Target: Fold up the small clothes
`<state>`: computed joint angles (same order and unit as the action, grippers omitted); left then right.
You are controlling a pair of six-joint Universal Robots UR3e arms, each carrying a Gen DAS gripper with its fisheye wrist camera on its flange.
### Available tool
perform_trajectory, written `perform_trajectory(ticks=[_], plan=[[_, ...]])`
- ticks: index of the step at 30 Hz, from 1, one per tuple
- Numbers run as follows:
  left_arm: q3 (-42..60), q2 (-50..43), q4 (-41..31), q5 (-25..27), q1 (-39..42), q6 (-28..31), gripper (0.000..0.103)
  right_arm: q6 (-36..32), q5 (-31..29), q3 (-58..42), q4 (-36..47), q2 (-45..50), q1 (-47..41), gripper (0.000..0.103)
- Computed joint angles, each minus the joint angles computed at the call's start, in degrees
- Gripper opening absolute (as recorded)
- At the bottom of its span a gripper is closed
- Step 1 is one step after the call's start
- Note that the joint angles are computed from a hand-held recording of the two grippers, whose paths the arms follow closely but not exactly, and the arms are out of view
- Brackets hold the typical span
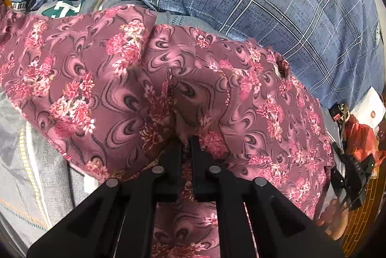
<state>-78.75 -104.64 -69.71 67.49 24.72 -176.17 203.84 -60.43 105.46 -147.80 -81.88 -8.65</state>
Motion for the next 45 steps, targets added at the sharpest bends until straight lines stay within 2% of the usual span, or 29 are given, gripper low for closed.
perform_trajectory(ticks=[1, 3, 5, 6, 7, 8, 9, 10, 11, 12, 13, 14, 16, 17, 19, 20, 21, 25, 27, 31, 32, 33, 34, 36, 37, 39, 42, 44, 45], plan=[[0.4, -0.2, -0.3, -0.2, 0.4, 0.2, 0.005, -2.7, -1.6, -2.6, 2.9, 0.4, 1.4, 0.007], [1.4, -0.9, -0.8, -0.5, 0.8, 0.0, 0.009, -4.3, -4.7, -3.0, 2.2, -1.5, 2.6, 0.007], [1.5, -2.3, 0.6, 1.2, 0.0, -0.9, 0.022, -5.0, -11.1, -2.2, -0.4, -2.7, 4.0, 0.004], [1.3, -2.8, 1.2, 2.5, -0.4, -0.9, 0.022, -6.1, -15.2, -4.6, 3.1, -1.0, 5.2, 0.001], [1.0, -3.0, 2.3, 2.6, -0.9, -1.2, 0.022, -7.5, -15.6, -7.1, 9.0, 1.0, 4.8, 0.001], [0.8, -2.2, 1.9, 2.5, -0.6, -0.6, 0.022, -7.5, -14.9, -7.3, 10.3, 1.0, 4.2, 0.0], [1.1, -1.5, 0.6, 2.2, -0.1, -0.3, 0.022, -6.4, -15.1, -5.0, 7.8, -1.3, 3.9, 0.002], [-0.6, 0.3, 1.0, -0.5, 1.3, -0.1, 0.024, -5.9, -15.1, -3.3, 5.5, -3.2, 3.9, 0.007], [-2.0, 1.5, 2.1, -1.8, 2.0, -0.3, 0.031, -5.5, -13.4, -1.2, 2.2, -5.3, 3.7, 0.007], [-2.5, 2.1, 2.4, -1.7, 2.2, -0.1, 0.037, -4.9, -11.4, 0.0, -1.3, -6.6, 4.2, 0.007], [-1.5, 1.1, 2.8, 1.1, 0.6, -0.6, 0.047, -4.8, -10.8, -0.4, -2.8, -6.6, 5.6, 0.011], [-0.4, -0.3, 3.3, 2.9, -0.6, -1.0, 0.047, -4.9, -10.9, -1.4, -3.6, -5.5, 7.3, 0.015], [1.2, -3.0, 3.4, 6.1, -2.6, -0.9, 0.047, -5.8, -12.3, -4.6, -2.6, -1.9, 11.0, 0.041], [0.8, -3.0, 4.1, 6.3, -2.8, -0.7, 0.047, -7.0, -14.2, -7.2, 0.0, 0.8, 13.3, 0.043], [1.6, -1.7, 1.6, 4.4, -1.5, 1.0, 0.047, -8.6, -20.8, -15.1, 10.2, 7.1, 18.1, 0.039], [1.7, -0.4, -0.5, 2.2, 0.3, 2.8, 0.047, -7.9, -26.0, -15.9, 8.9, 7.2, 21.1, 0.037], [0.5, 1.8, -1.5, -0.2, 3.1, 4.9, 0.047, -6.6, -28.0, -15.8, 6.0, 6.8, 23.1, 0.037], [2.9, 4.8, -5.5, -3.6, 14.7, 10.6, 0.06, -1.9, -20.4, -20.9, 3.1, 10.3, 26.5, 0.038], [5.3, 3.5, -6.1, -2.9, 18.8, 10.9, 0.06, -1.0, -17.2, -28.3, 5.1, 16.1, 29.8, 0.038], [20.5, -7.0, -11.7, 1.3, 25.4, 9.5, 0.061, 0.4, -14.0, -45.6, 11.0, 29.8, 36.0, 0.038], [23.4, -9.2, -12.3, 2.4, 26.3, 8.9, 0.06, 0.2, -12.6, -49.3, 12.7, 33.2, 37.0, 0.041], [27.2, -11.8, -13.4, 3.3, 27.4, 8.7, 0.06, -0.1, -13.2, -50.7, 12.6, 35.8, 38.6, 0.051], [30.5, -14.2, -14.3, 4.1, 28.4, 8.3, 0.061, -0.4, -18.5, -49.7, 8.9, 35.9, 41.1, 0.052], [36.4, -18.5, -15.6, 4.1, 29.8, 6.7, 0.061, -3.2, -21.0, -50.9, 8.6, 36.6, 43.1, 0.066], [40.5, -21.5, -16.9, 3.6, 30.9, 6.1, 0.061, -3.8, -20.9, -51.5, 9.2, 36.7, 43.2, 0.071], [43.6, -24.5, -16.6, 3.8, 30.8, 4.2, 0.061, -4.0, -19.4, -50.0, 8.0, 36.1, 42.8, 0.074], [41.4, -25.6, -9.8, 7.6, 27.7, 3.0, 0.061, -3.1, -17.3, -46.8, 4.9, 35.1, 41.8, 0.074], [48.0, -30.9, -12.7, 8.2, 26.8, 2.5, 0.059, -2.9, -15.7, -43.8, 3.0, 33.5, 40.7, 0.074], [52.4, -34.5, -15.1, 6.4, 27.4, 0.5, 0.057, -2.8, -15.2, -42.9, 2.6, 33.0, 40.3, 0.074]])
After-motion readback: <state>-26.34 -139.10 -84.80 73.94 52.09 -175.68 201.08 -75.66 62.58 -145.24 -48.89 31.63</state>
